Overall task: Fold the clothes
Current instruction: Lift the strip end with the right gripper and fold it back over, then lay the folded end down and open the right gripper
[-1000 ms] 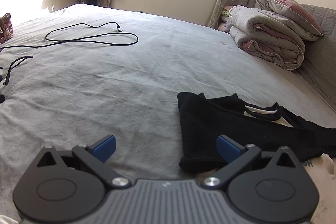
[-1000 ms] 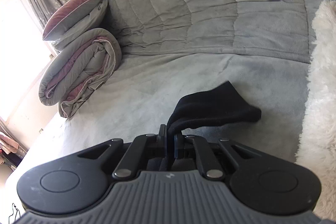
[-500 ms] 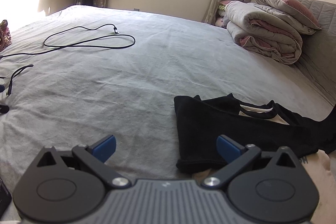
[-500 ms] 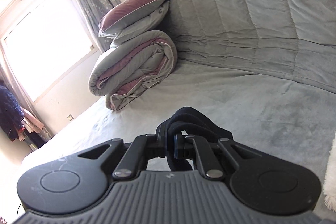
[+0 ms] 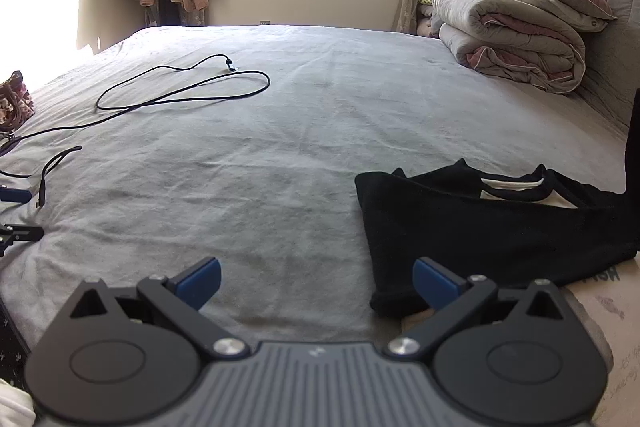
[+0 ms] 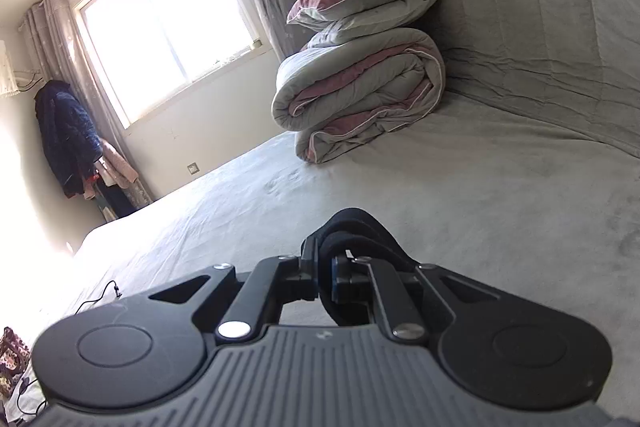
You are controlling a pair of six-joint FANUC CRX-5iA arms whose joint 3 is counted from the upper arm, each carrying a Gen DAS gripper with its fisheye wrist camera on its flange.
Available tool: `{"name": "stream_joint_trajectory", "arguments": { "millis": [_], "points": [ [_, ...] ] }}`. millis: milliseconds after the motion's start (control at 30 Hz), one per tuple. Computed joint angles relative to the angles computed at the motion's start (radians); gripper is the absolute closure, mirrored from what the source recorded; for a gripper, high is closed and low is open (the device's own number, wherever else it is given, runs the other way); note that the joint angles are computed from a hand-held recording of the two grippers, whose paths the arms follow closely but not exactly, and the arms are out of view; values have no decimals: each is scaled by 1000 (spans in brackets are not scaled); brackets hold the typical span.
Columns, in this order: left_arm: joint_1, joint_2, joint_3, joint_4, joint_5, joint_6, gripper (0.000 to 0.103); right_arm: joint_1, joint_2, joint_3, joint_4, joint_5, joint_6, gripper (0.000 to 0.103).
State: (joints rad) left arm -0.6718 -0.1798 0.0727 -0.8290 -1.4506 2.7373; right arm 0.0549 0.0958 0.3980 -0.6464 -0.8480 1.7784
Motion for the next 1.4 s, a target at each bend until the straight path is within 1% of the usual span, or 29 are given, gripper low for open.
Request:
{"name": "stream_joint_trajectory", "arguments": {
  "millis": [67,267,467,567,633,733,967,1067,1133,1200,1267,1333,1367,1400],
  "points": [
    [-2,-6,-6,-4,-1,5,1,24,-8,-3,-2,-13,26,95],
    [36,-54,-53,53,81,47,1,82,-28,-25,-27,-56,91,95],
    [64,-75,-70,91,110,75,1,147,-61,-78,-28,-95,127,95],
    [85,-88,-80,117,128,64,8,170,-76,-105,-37,-112,143,95],
    [91,-90,-81,126,130,59,11,186,-87,-125,-40,-121,154,95],
    [100,-91,-83,140,129,56,13,209,-101,-155,-41,-139,176,95],
    [110,-83,-84,157,126,49,13,269,-127,-242,-13,-169,225,95],
    [120,-59,-69,166,99,56,13,293,-137,-283,12,-173,200,94],
    [140,-63,-76,188,115,76,11,305,-131,-292,29,-184,180,93],
    [154,-70,-84,204,135,101,9,318,-127,-296,52,-204,155,87],
    [160,-76,-89,222,147,109,8,322,-129,-295,57,-234,143,86],
    [165,-80,-90,241,158,96,8,305,-128,-281,34,-283,158,70],
    [163,-75,-82,243,156,91,8,286,-130,-272,11,-307,180,54],
    [161,-71,-73,245,155,87,8,268,-131,-263,-11,-331,200,52]
  ]
}}
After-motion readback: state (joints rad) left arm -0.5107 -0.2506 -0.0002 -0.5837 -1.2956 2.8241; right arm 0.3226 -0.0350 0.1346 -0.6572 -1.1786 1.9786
